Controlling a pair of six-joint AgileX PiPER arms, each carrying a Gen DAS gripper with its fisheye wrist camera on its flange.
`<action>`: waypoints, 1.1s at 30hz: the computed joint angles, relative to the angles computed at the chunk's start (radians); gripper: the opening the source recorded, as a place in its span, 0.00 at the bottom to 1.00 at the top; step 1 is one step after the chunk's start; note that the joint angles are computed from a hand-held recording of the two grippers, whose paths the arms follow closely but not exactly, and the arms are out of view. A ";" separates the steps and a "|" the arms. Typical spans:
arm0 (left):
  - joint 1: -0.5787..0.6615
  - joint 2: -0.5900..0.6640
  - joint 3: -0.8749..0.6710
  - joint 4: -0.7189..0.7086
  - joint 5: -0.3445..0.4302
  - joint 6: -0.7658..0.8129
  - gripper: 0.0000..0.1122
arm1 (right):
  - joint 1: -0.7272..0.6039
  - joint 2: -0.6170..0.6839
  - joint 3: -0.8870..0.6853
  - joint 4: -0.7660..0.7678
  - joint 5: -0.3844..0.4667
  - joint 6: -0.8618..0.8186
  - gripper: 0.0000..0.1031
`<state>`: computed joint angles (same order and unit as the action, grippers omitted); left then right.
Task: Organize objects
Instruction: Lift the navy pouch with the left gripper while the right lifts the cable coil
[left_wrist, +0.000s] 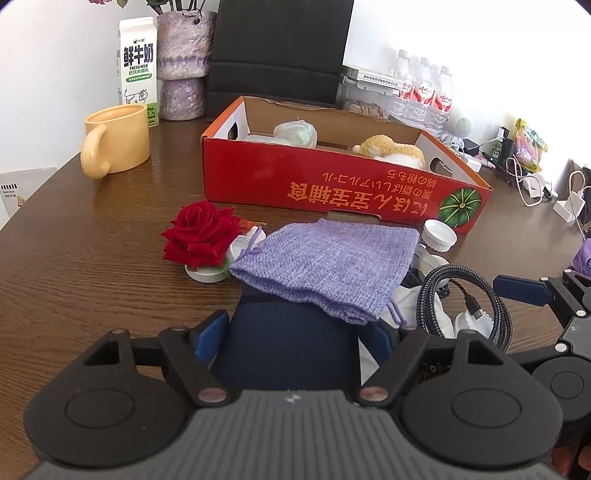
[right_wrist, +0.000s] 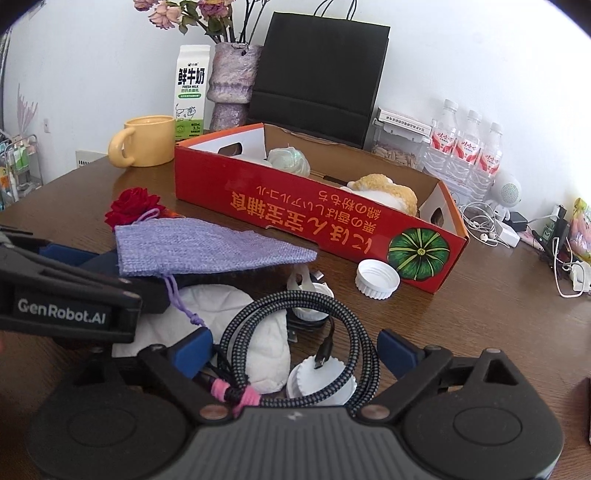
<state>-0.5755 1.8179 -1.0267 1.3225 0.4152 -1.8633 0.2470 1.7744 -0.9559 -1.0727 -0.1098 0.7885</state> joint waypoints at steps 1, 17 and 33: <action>0.005 0.003 0.000 -0.003 -0.009 0.001 0.70 | -0.005 0.005 -0.004 -0.045 -0.006 0.051 0.93; -0.049 -0.076 0.049 0.061 0.072 -0.065 0.57 | -0.059 0.020 -0.006 -0.263 -0.089 0.291 0.92; -0.029 -0.083 0.080 -0.063 0.123 0.083 0.59 | -0.066 0.019 0.002 -0.237 -0.099 0.274 0.92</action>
<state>-0.6040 1.7349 -0.9470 1.2598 0.5385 -1.7800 0.1815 1.7937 -0.9535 -1.3098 -0.2093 1.0621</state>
